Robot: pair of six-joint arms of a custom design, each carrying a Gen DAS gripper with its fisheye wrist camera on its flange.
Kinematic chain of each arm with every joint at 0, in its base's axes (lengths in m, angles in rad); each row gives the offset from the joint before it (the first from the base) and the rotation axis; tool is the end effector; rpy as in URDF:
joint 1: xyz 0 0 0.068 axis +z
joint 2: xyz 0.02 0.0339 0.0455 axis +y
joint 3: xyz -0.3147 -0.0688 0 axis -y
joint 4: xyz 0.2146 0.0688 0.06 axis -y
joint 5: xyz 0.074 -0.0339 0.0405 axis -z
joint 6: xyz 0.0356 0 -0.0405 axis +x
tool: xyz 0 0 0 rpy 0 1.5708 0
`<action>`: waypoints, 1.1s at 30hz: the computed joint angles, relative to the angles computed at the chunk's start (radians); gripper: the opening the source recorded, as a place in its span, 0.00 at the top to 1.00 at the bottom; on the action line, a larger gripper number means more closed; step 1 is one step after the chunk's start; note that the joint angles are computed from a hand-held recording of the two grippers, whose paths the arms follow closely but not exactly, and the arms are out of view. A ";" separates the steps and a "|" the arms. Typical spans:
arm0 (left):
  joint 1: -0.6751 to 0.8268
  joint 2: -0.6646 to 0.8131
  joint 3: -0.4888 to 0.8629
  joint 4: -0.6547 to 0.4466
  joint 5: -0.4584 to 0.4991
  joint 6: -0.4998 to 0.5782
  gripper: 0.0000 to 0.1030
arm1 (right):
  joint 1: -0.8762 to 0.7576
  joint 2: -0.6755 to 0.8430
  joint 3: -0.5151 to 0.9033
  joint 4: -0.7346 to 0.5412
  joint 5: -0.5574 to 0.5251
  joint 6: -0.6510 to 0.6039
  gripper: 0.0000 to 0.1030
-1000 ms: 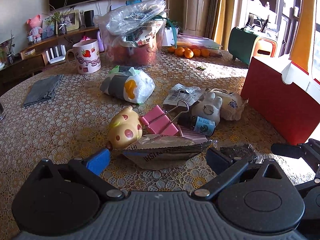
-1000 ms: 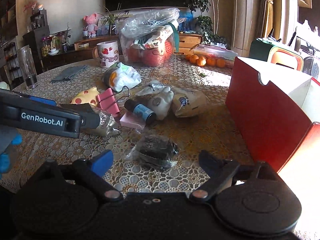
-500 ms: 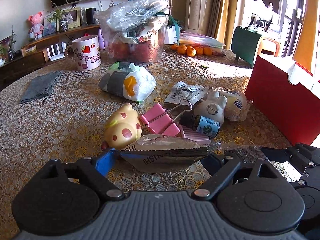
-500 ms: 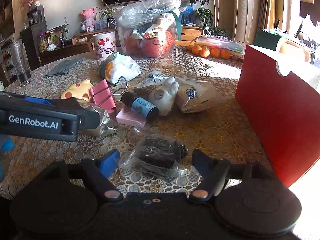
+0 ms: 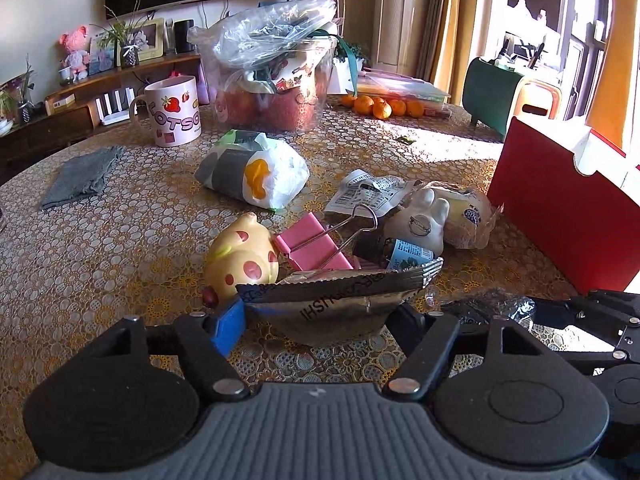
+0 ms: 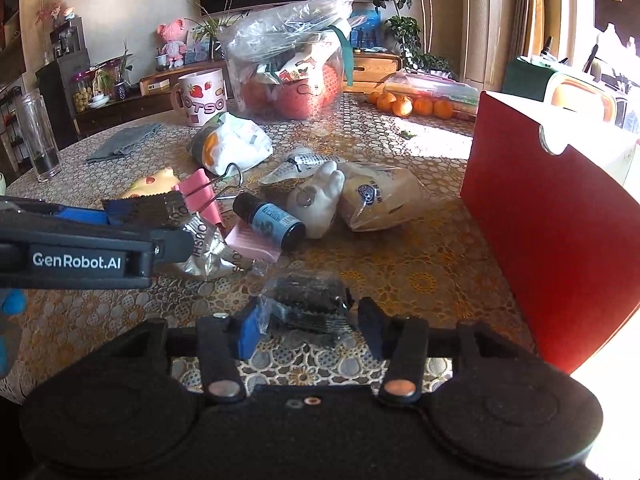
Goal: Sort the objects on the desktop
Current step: 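Grasp the foil snack packet with the left tool while the right tool grasps the bagged black item, then carry the foil packet with the left tool while the right tool carries the black bag over the box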
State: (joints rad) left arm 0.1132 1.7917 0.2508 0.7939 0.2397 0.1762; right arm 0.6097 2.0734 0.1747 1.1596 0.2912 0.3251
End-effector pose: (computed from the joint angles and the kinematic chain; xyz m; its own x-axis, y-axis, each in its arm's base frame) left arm 0.2345 0.0181 0.1341 -0.6535 0.0971 -0.7506 0.1807 0.9831 -0.0302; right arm 0.2019 0.1286 0.0940 -0.6430 -0.0759 -0.7621 -0.1785 0.9825 0.0528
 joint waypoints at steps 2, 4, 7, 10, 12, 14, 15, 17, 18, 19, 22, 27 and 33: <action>0.000 -0.007 -0.003 0.001 -0.001 -0.004 0.29 | -0.004 -0.010 -0.015 0.017 0.006 -0.005 0.55; -0.003 -0.020 -0.004 -0.010 -0.002 -0.007 0.29 | -0.007 -0.024 -0.030 0.026 0.012 -0.007 0.56; -0.005 -0.055 -0.012 -0.033 0.001 -0.006 0.30 | -0.015 -0.065 -0.050 0.010 0.013 0.002 0.56; -0.004 -0.109 -0.023 -0.075 0.014 -0.005 0.30 | -0.018 -0.110 -0.074 -0.008 0.012 0.011 0.56; -0.005 -0.143 -0.034 -0.092 0.019 -0.002 0.30 | -0.016 -0.151 -0.094 -0.023 0.018 0.016 0.56; -0.011 -0.188 -0.039 -0.129 0.024 -0.002 0.30 | -0.011 -0.184 -0.117 -0.025 0.025 0.022 0.56; -0.011 -0.210 -0.041 -0.151 0.031 -0.002 0.30 | -0.008 -0.212 -0.125 -0.042 0.029 0.028 0.56; -0.013 -0.253 -0.041 -0.193 0.044 -0.002 0.30 | -0.003 -0.262 -0.139 -0.072 0.037 0.038 0.56; -0.017 -0.285 -0.041 -0.221 0.049 -0.001 0.30 | 0.001 -0.294 -0.145 -0.092 0.042 0.043 0.56; -0.022 -0.308 -0.041 -0.239 0.050 -0.001 0.30 | 0.005 -0.322 -0.155 -0.105 0.047 0.045 0.56; -0.044 -0.397 -0.035 -0.316 0.060 -0.002 0.30 | 0.026 -0.425 -0.169 -0.181 0.075 0.052 0.56; -0.110 -0.550 -0.006 -0.460 0.064 -0.011 0.30 | 0.027 -0.673 -0.168 -0.412 0.080 0.058 0.56; -0.220 -0.681 0.039 -0.596 0.033 -0.039 0.30 | -0.026 -0.986 -0.120 -0.746 0.054 0.020 0.56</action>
